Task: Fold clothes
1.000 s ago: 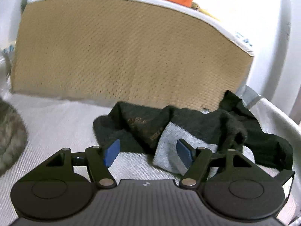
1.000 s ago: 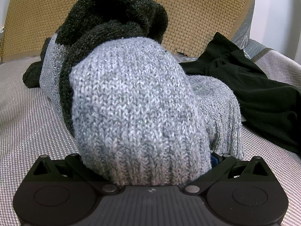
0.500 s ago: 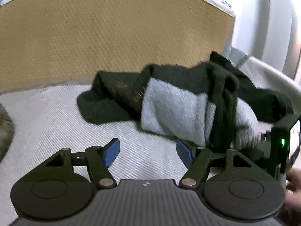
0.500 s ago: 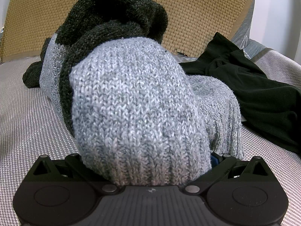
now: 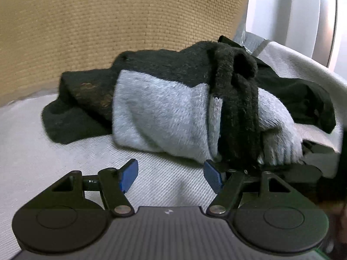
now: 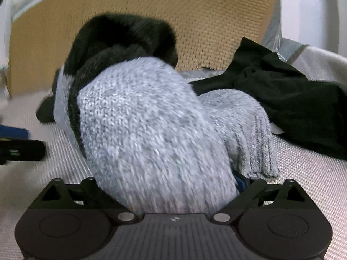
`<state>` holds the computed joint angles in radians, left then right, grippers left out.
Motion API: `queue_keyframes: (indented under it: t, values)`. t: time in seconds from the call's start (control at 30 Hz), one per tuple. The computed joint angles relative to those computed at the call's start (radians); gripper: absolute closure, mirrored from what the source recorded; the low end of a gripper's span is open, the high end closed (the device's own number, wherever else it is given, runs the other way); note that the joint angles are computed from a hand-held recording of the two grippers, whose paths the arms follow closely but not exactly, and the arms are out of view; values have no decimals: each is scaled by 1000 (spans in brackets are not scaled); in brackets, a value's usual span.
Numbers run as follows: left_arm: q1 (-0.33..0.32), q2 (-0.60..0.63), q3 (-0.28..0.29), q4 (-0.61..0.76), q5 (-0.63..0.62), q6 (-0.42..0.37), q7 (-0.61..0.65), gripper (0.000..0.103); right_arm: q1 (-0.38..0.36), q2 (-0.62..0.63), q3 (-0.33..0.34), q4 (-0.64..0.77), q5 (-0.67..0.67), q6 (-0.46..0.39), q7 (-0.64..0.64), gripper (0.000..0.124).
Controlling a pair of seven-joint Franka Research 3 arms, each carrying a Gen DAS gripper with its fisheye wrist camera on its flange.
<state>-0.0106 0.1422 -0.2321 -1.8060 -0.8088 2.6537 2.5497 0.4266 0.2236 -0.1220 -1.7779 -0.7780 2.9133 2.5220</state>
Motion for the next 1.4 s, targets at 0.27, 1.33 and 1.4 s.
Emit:
queue_keyframes:
  t: [0.27, 1.33, 1.4]
  values:
    - [-27, 68, -36, 57, 72, 78, -72, 66, 2, -10, -4, -8, -42, 2, 32, 30]
    - [-56, 69, -94, 379, -291, 66, 71, 84, -12, -18, -8, -16, -150, 37, 194, 31]
    - [-60, 91, -90, 410, -260, 8, -25, 83, -15, -18, -9, -18, -153, 46, 201, 31]
